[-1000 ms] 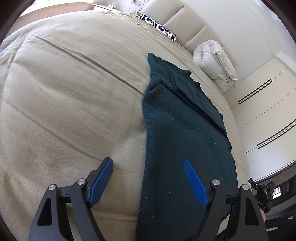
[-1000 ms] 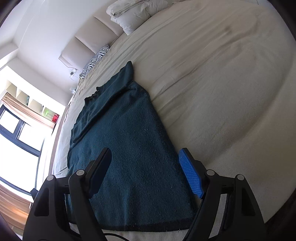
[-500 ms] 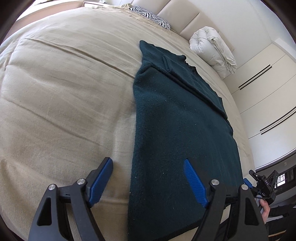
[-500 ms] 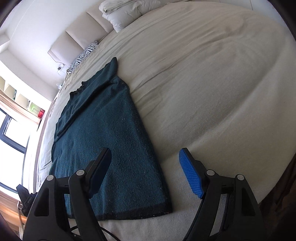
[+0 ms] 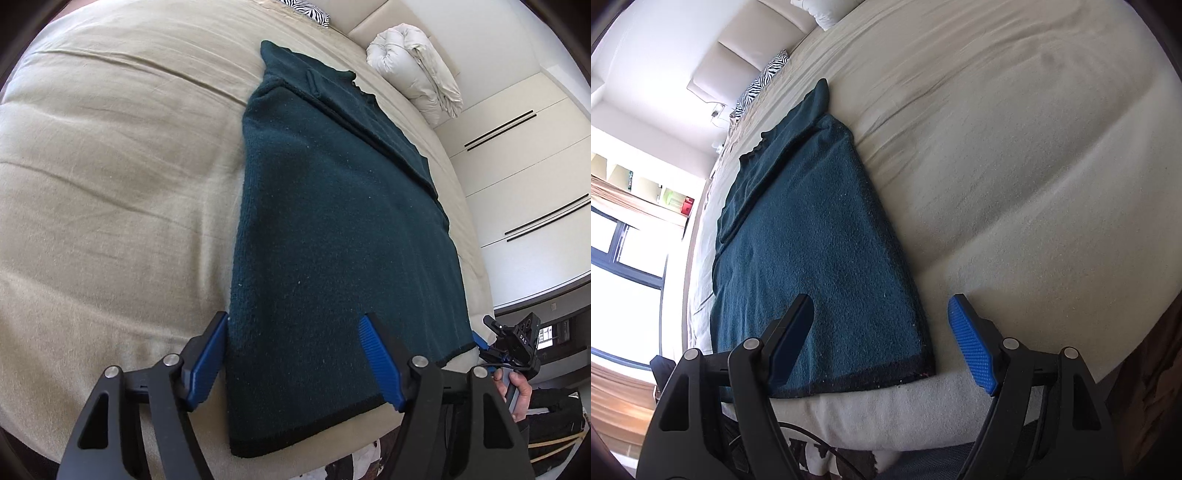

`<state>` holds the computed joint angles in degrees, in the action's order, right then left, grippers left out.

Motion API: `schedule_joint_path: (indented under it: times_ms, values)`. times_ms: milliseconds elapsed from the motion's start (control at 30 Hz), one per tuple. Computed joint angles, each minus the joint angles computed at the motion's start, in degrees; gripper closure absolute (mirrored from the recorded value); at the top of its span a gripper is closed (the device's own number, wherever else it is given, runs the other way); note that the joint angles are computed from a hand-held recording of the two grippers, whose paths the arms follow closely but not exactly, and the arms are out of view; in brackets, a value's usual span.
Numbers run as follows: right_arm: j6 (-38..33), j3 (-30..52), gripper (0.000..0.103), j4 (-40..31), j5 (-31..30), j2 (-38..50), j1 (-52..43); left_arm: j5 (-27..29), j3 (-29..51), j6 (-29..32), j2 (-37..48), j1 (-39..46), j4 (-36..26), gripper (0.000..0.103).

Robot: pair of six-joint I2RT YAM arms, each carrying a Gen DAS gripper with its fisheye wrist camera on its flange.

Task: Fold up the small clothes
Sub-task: 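Move both open grippers to the sweater hem, then close the left and right grippers on the sweater hem edge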

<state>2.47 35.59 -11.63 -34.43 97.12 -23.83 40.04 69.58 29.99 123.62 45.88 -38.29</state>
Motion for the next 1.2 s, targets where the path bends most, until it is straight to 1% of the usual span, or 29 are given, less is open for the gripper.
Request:
schedule_joint_path:
  times_ms: [100,267,367,467,500,567,633,733,800,900,1000,1067,1133,1167,1200]
  values:
    - [-0.9,1.0,0.029,-2.2,-1.5,1.1,-0.6,-0.9,0.6,1.2,0.1,0.3,-2.3,0.033]
    - [-2.4,2.3,0.039,-5.1,-0.8,2.8,0.1,-0.7,2.7,3.0,1.6,1.5,-7.3,0.034]
    - [-3.3,2.8,0.041,-6.1,-0.8,3.6,-0.1,-0.8,3.1,3.9,1.9,2.1,-8.7,0.035]
    - [-3.8,3.7,0.042,-7.2,-2.0,4.7,-1.0,-1.0,3.1,3.7,2.0,2.5,-9.1,0.04]
    - [-4.0,4.0,0.043,-7.5,-2.0,5.0,-1.2,-1.1,3.3,3.5,2.0,2.7,-9.2,0.044]
    - [-4.3,4.2,0.049,-8.0,-2.1,5.2,-1.4,-1.2,3.7,3.4,2.5,3.0,-9.7,0.049]
    - [-5.1,4.4,0.051,-8.7,-2.7,5.6,-2.1,-1.0,4.9,3.1,3.3,3.3,-10.7,0.056]
    - [-5.4,5.0,0.056,-9.6,-3.3,6.6,-3.2,-1.2,5.7,3.2,3.8,3.8,-11.7,0.06]
    - [-5.2,5.7,0.056,-10.4,-3.7,7.1,-3.7,-1.5,5.4,3.5,3.5,3.8,-11.5,0.06]
    - [-5.3,6.2,0.056,-11.1,-3.0,7.1,-3.5,-1.1,5.3,3.3,3.7,4.0,-11.7,0.055]
    - [-5.6,6.5,0.056,-11.7,-2.1,7.1,-3.0,-2.1,3.8,3.4,2.3,3.4,-10.5,0.052]
    - [-6.4,6.9,0.056,-12.4,-2.0,7.3,-2.9,-2.7,2.7,3.3,1.4,3.0,-9.4,0.052]
    - [-7.4,7.2,0.057,-13.1,-1.8,7.4,-2.7,-3.2,2.4,3.5,1.2,2.9,-9.0,0.054]
    - [-8.0,7.2,0.062,-13.4,-1.4,7.4,-2.5,-3.7,2.1,3.6,0.9,2.8,-8.6,0.056]
    - [-8.6,7.2,0.064,-13.7,-1.2,7.5,-2.5,-4.6,1.6,3.4,0.4,2.6,-7.9,0.062]
